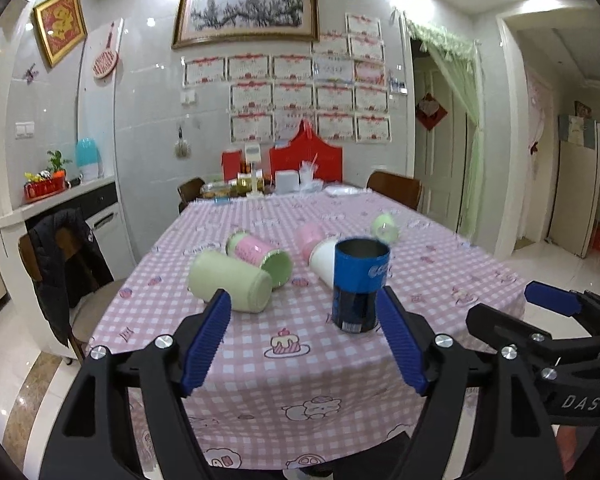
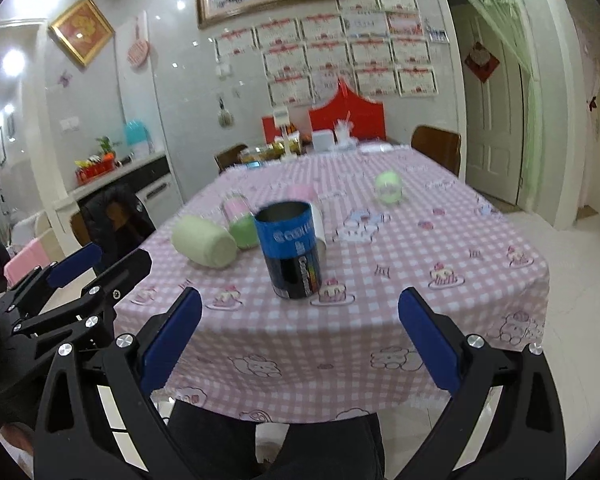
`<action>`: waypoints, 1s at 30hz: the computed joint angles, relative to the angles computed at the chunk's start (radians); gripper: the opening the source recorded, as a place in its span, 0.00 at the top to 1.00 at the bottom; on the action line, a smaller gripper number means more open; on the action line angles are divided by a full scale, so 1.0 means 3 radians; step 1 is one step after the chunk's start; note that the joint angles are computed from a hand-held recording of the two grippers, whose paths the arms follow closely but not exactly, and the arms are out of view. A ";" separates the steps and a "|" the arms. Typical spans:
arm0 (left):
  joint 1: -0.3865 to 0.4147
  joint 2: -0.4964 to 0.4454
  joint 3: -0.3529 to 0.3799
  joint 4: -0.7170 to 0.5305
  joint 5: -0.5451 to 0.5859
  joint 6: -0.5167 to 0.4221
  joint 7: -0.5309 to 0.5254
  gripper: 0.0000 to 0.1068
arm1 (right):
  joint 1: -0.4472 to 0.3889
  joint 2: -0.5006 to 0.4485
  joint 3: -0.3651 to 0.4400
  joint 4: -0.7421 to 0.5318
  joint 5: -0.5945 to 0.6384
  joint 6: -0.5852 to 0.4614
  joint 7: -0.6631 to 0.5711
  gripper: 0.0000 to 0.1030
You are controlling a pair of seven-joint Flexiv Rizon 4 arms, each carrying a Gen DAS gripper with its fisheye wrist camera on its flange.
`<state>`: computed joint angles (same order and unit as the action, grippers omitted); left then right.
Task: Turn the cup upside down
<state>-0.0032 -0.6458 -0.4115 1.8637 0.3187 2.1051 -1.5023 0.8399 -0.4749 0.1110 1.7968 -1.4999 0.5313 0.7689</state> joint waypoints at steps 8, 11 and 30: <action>-0.0264 0.0279 0.0340 0.0270 -0.0154 0.0302 -0.0032 0.26 | 0.0145 0.0144 0.0069 0.0094 -0.0242 -0.0364 0.0083 0.08; -0.0288 0.0320 0.0382 0.0329 -0.0125 0.0388 -0.0062 0.25 | 0.0177 0.0157 0.0103 0.0098 -0.0266 -0.0482 0.0081 0.08; -0.0415 0.0333 0.0543 0.0405 -0.0262 0.0398 -0.0120 0.21 | 0.0323 0.0046 0.0122 0.0057 -0.0114 -0.0833 0.0293 0.08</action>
<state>-0.1276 -0.5458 -0.2486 1.9853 0.2401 2.2244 -1.5383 0.9368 -0.4610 0.1477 1.8139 -1.5343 0.2814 0.8569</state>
